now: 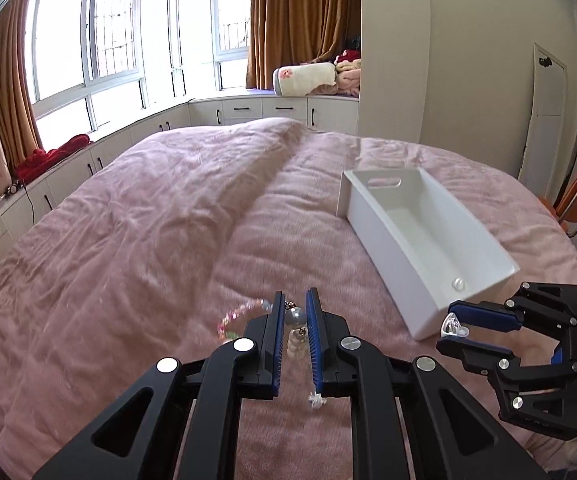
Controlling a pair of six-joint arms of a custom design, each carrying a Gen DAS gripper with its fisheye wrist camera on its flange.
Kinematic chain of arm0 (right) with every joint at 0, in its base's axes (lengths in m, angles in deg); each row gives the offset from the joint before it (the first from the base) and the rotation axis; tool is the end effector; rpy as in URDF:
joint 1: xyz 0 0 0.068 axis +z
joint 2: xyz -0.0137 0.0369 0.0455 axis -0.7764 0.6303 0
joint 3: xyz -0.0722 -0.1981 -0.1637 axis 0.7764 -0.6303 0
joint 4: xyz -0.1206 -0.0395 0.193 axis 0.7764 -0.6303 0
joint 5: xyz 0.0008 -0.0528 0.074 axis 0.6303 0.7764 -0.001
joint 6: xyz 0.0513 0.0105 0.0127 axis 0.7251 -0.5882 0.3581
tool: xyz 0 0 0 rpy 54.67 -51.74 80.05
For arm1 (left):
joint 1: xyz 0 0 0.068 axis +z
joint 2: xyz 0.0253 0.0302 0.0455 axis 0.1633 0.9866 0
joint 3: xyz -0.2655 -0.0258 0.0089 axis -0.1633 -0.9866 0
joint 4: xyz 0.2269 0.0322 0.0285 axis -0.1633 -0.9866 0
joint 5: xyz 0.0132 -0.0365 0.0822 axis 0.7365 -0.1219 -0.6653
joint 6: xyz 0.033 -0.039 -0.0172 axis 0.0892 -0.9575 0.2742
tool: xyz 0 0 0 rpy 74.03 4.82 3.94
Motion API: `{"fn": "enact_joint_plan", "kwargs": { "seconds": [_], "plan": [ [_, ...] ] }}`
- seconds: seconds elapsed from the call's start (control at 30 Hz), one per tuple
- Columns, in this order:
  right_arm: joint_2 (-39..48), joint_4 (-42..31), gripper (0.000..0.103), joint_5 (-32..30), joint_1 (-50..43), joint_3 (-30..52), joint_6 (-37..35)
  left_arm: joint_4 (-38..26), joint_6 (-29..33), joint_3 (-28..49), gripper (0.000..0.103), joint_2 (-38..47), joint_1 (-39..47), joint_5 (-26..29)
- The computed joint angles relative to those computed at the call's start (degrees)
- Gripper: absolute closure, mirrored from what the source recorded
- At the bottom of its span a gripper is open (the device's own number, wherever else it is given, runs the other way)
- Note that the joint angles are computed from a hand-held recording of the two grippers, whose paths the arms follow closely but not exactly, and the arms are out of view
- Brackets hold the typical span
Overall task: Organize jewelry
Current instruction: 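Carry the pearl strand and heart pendant over the tray and open both tools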
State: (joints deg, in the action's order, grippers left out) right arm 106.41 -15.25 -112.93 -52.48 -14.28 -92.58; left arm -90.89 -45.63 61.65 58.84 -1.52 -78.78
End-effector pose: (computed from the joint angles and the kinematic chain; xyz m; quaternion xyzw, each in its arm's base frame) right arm 0.2095 0.0189 0.2726 -0.3835 0.7823 0.2192 0.4392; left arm 0.1927 -0.0306 0.3081 -0.0063 0.9026 0.0152 0.4301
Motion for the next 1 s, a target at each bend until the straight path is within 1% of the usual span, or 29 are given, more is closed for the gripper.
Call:
{"fn": "enact_joint_plan", "kwargs": {
  "seconds": [0.13, 0.33, 0.5, 0.6, 0.7, 0.8, 0.93, 1.0],
  "plan": [
    [1.36, -1.57, 0.078, -1.74, -2.10, 3.99, 0.46, -1.19, -0.77, 6.40, 0.087, 4.62, -1.76, -0.52],
    [5.35, -1.33, 0.078, -3.85, -6.73, 10.21, 2.58, -2.10, -1.80, 18.78, 0.087, 14.57, -8.56, -3.61],
    [9.17, -1.75, 0.078, -4.52, -10.42, 15.37, 2.92, -3.07, -2.80, 32.28, 0.087, 24.72, -12.89, -4.71],
    [12.29, -2.34, 0.078, -5.22, -12.61, 19.19, 3.37, -4.82, -2.63, 40.84, 0.087, 31.03, -14.23, -5.07],
    [14.97, -2.33, 0.078, -4.28, -13.36, 22.22, 3.33, -7.09, -3.36, 49.54, 0.087, 37.72, -14.55, -4.57],
    [19.35, -3.65, 0.078, -2.65, -13.64, 27.03, 3.40, -7.73, -4.98, 55.43, 0.087, 42.96, -14.06, -4.47],
    [29.15, -8.26, 0.078, -0.03, -12.95, 38.12, 3.52, -9.34, -5.49, 63.18, 0.087, 51.14, -13.49, -5.46],
    [34.13, -10.47, 0.078, 1.51, -12.09, 43.60, 4.06, -10.49, -5.77, 67.07, 0.087, 55.15, -12.82, -4.45]
  ]
}}
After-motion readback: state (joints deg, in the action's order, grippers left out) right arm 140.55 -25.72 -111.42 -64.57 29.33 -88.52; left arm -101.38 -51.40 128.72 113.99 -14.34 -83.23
